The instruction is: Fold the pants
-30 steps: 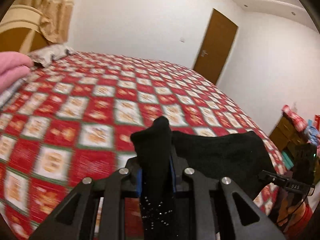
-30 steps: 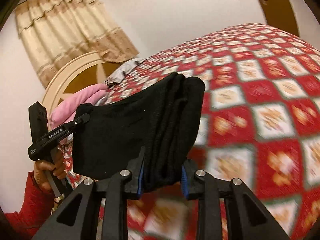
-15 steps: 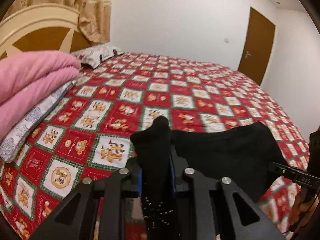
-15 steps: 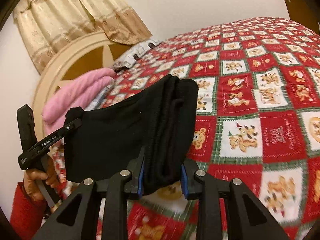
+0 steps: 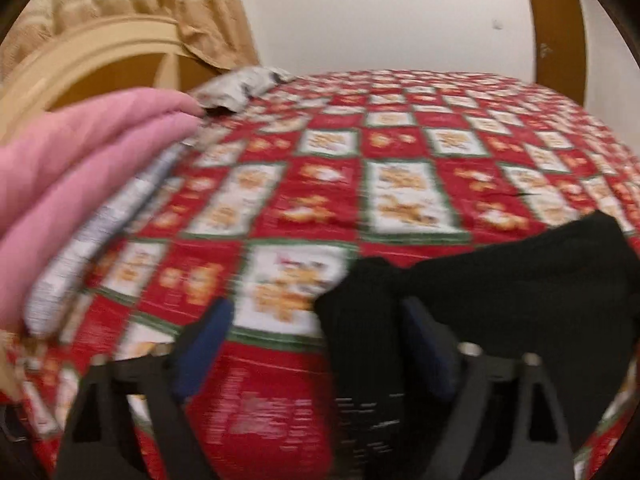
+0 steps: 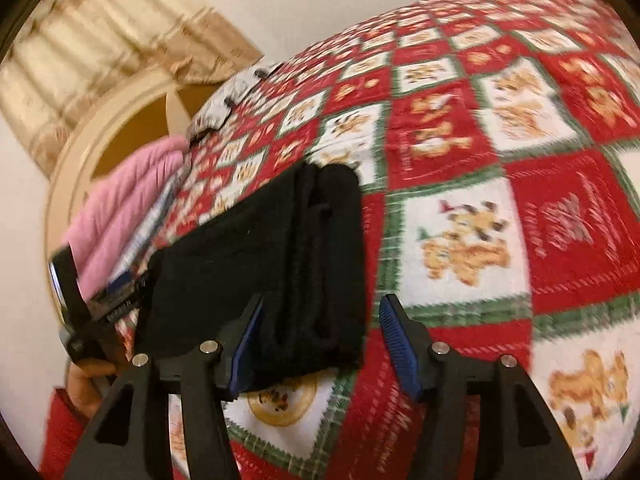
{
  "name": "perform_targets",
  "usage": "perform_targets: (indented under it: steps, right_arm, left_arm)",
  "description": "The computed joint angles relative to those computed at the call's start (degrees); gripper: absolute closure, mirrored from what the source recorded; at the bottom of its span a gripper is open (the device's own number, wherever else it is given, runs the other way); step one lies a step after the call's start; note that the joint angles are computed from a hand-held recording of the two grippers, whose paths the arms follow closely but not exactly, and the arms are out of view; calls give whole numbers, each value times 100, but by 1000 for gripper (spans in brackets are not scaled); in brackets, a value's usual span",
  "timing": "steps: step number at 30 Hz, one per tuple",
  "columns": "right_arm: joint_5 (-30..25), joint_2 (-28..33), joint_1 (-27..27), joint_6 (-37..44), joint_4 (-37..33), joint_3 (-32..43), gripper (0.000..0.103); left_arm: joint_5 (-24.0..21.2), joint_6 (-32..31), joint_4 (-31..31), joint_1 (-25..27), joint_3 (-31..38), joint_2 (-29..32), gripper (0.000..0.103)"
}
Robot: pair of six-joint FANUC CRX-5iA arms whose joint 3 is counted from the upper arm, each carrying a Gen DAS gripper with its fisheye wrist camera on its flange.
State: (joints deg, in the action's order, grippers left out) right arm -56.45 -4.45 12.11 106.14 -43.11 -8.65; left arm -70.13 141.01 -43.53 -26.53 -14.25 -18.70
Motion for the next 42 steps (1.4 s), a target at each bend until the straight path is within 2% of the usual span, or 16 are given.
perform_targets:
  steps: [2,5,8,10,11,15,20,23,26,27,28,30,32,35,37,42]
  right_arm:
    - [365,-350,-15,-188,97,-253,44]
    - [1510,-1176,553,-822,1037,-913,44]
    - [1895,-1531,1091,-961,1627,-1147,45]
    - [2081,-1628,1672,-1189,2334,-1298,67]
    - [2044,-1590,1939,-1277,2642,-1312,78]
    - [1884,-1359,2301,-1787,3167,-1372,79]
    - [1558,-1021,2003,-1494,2653,-1205,79]
    - [1437,-976,2016,-1461,2695,-1138,78]
    - [1308,-1149,1866,-1331,2357,-1104,77]
    - [1303,-1248,1832,-1362,2269,-1137,73]
    - [1305,-1365,1829,-1465,2244,-1192,69]
    - [1326,-1730,1815,-1691,2148,-1374,49]
    - [1480,-2200,1875,-2020,2161,-1655,44]
    - [1524,-2857,2046,-2412,2345,-2019,43]
    - [1609,-3311,2443,-3065,2993,-2362,43]
    - [1724,-4602,3741,-5301,5284,-3437,43]
  left_arm:
    - [-546,200,-326,-167,140,34,6]
    - [-1510,598,-916,-630,337,23,7]
    - [-1903,866,-1213,-1096,382,-83,7]
    - [-2100,1034,-1323,-1412,443,-67,7]
    - [-2165,1118,-1335,-1534,473,-37,7]
    - [-1975,1410,-1191,-1950,510,64,7]
    - [-1467,1421,-828,-1999,522,487,7]
    - [-1205,1397,-474,-1689,408,700,7]
    - [-1075,1624,-306,-1567,298,492,5]
    - [-1111,1632,-228,-1531,309,438,5]
    - [-1212,1679,-253,-1597,337,414,5]
    - [-1556,1821,-472,-1922,443,407,5]
    - [-1956,1992,-712,-2320,567,417,5]
    - [-2629,2364,-1082,-3056,791,457,4]
    - [-2961,2588,-1302,-3457,888,499,0]
    - [-3808,3052,-1845,-4535,1174,823,0]
